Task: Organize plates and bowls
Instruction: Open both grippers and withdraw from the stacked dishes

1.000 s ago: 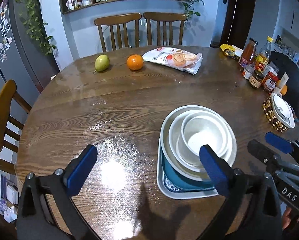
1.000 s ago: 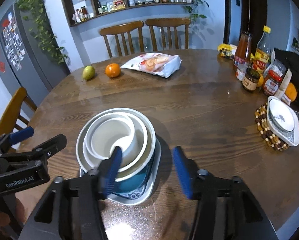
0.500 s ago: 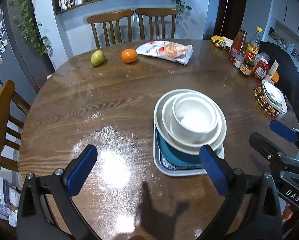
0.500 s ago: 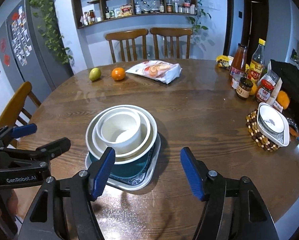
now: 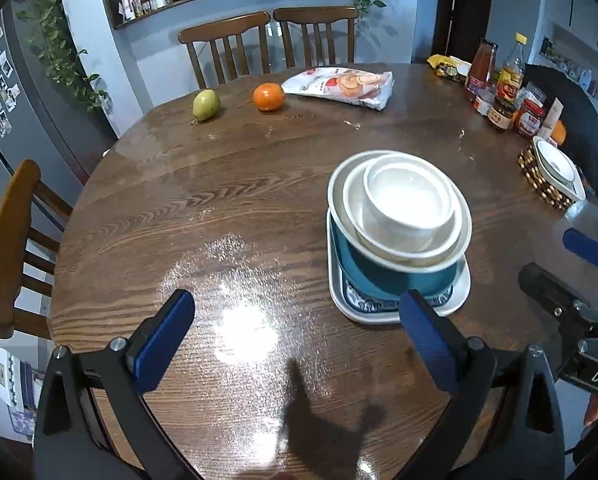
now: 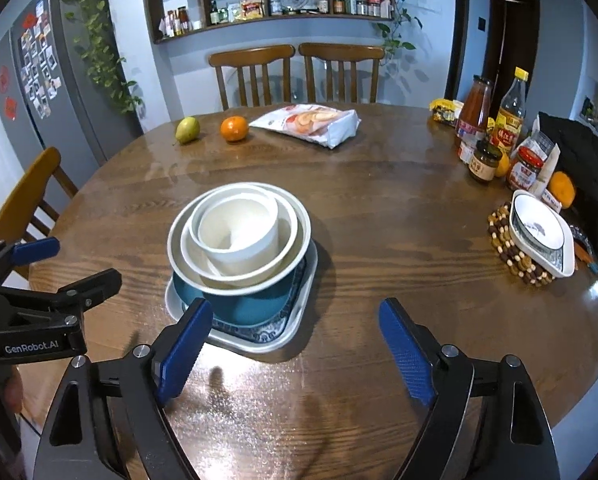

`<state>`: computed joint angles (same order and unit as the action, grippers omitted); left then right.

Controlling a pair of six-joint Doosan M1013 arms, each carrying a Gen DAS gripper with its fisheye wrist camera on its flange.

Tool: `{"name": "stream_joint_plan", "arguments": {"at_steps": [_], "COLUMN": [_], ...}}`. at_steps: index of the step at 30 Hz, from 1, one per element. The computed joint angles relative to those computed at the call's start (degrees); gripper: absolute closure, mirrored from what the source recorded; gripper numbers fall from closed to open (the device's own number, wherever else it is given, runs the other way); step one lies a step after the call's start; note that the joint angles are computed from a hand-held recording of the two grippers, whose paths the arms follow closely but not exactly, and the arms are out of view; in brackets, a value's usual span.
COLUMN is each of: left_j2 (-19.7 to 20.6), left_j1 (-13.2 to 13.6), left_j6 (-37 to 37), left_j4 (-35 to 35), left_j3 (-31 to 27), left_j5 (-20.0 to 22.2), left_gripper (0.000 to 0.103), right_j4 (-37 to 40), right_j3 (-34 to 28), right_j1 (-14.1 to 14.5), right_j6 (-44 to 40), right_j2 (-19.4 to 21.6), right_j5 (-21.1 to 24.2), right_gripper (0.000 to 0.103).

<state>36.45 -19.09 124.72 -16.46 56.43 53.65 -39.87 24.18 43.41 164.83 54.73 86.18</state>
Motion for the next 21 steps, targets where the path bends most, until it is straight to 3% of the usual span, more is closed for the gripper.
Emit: {"name": "stream_joint_plan", "arguments": {"at_steps": [9,21], "left_j2": [-0.68,-1.00], "left_j1": [0.05,-0.13], "left_j6": [1.89,4.09], "left_j4": [0.67,0.64], "left_j3": [2.22,3.26], "left_j5": [-0.53,-0.23], "left_gripper": [0.001,0.001], "right_j4": [-0.13,1.07], "right_j3": [-1.66,-1.62], "right_j1": [0.51,0.62], "right_j6": [-0.80,-0.59], "right_j2": [1.01,1.07], "right_j5": [1.94,0.85], "right_gripper": [0.016,0.016]}}
